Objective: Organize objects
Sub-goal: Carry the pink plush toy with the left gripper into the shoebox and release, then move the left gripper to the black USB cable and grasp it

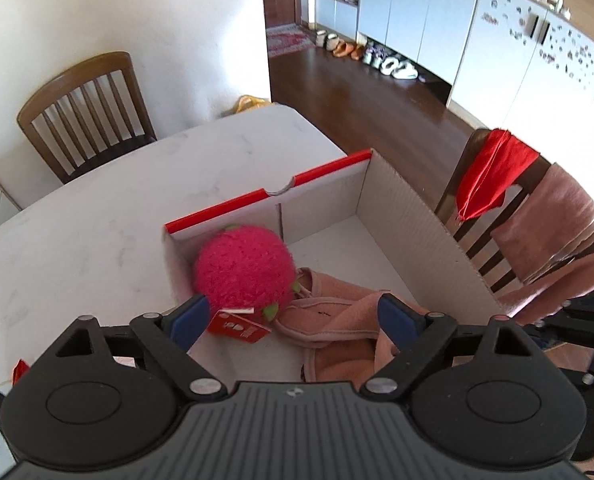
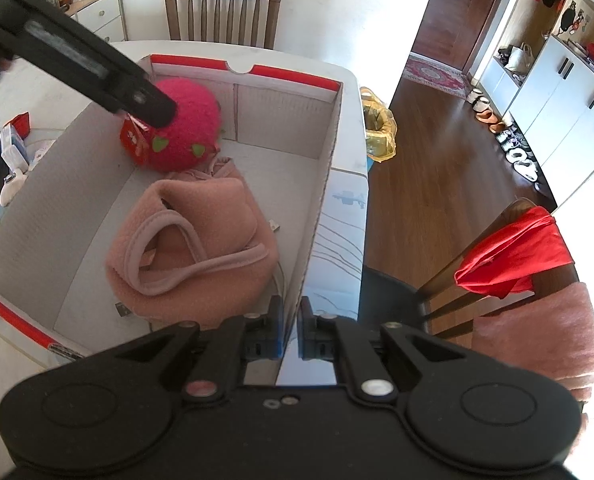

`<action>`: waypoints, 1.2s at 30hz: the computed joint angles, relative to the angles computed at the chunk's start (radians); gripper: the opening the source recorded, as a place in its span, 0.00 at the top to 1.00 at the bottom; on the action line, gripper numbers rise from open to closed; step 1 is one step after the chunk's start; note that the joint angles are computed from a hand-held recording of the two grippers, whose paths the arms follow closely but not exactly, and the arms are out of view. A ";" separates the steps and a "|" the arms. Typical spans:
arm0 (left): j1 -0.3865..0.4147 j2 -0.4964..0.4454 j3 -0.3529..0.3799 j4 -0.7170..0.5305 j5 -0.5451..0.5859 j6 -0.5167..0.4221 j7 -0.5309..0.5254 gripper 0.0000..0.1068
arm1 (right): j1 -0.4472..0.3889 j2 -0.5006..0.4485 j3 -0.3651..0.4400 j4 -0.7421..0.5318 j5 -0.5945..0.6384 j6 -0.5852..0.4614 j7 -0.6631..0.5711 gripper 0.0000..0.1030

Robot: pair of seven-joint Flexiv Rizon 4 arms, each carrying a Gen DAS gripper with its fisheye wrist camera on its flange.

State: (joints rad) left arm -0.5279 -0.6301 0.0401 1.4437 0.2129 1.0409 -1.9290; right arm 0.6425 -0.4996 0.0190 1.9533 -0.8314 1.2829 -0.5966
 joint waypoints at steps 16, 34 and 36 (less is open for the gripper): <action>0.042 0.200 -0.014 0.271 0.033 0.124 -0.039 0.15 | -0.006 0.002 0.029 -0.013 0.056 -0.039 -0.037 0.94; 0.161 0.385 0.027 0.620 0.075 0.306 -0.125 0.13 | 0.001 -0.006 0.048 -0.040 0.105 -0.105 -0.056 0.95; 0.175 0.393 0.037 0.647 0.087 0.322 -0.136 0.07 | 0.001 -0.006 0.051 -0.042 0.109 -0.112 -0.057 0.94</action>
